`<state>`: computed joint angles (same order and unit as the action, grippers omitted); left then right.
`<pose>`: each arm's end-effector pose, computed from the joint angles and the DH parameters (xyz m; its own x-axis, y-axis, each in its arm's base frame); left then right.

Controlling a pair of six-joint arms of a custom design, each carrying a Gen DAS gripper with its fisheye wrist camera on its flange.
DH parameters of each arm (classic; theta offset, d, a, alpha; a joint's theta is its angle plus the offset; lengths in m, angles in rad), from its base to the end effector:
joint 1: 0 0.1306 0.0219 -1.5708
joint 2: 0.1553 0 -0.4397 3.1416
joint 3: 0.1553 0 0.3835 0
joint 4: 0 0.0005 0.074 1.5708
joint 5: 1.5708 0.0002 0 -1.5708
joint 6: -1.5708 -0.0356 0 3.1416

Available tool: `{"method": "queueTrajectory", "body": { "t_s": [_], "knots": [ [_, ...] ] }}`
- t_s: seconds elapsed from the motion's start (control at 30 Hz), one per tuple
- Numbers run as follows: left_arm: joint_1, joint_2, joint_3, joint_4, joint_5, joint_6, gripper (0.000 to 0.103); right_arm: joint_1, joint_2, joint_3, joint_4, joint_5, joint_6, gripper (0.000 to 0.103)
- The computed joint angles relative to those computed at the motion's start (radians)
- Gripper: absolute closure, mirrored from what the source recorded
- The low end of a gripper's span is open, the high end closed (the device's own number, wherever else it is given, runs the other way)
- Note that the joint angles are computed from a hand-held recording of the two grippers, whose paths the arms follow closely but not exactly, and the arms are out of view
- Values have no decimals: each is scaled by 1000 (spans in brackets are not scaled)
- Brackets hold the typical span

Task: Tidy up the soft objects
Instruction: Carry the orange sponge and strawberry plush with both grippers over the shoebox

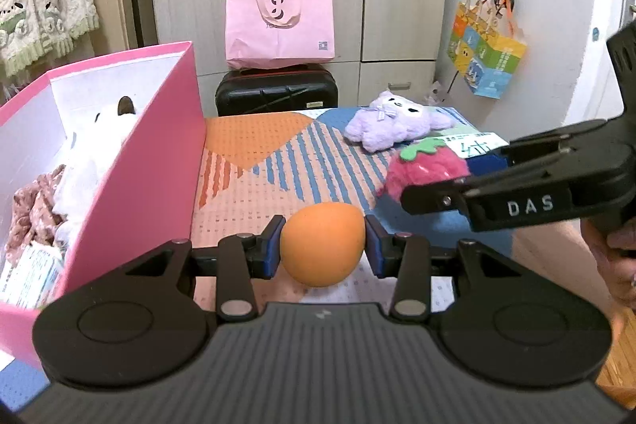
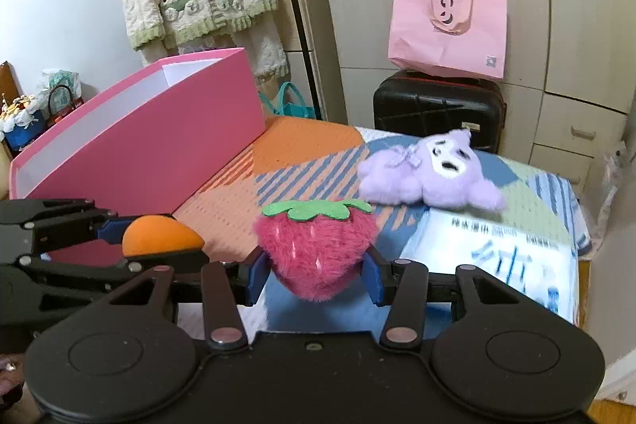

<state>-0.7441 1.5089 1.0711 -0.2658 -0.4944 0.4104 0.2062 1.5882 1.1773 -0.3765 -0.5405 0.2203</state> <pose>0.3719 -0.3201 0.3375 -0.5681 0.0457 -0.8217 0.1127 0.9934 -0.0227 0.5079 0.1244 0.3364 -0.5607 -0.3087 -0.7683 -0.6697 0.7148 0.2016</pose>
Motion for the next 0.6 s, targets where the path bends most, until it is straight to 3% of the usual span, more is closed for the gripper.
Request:
{"method": "queueTrajectory", "body": {
  "t_s": [0.07,0.2,0.5,0.6],
  "knots": [
    [-4,-17,-11,-10,12,8,63,3,-22,-26,7,5,-7,50],
    [7,-62,-34,-45,112,48,63,11,-70,-79,11,20,-19,50],
    [9,-179,-80,-133,258,12,63,41,-189,-164,-33,50,-30,49],
    [8,-228,-91,-178,269,-15,63,48,-224,-176,-71,25,-58,49]
  ]
}}
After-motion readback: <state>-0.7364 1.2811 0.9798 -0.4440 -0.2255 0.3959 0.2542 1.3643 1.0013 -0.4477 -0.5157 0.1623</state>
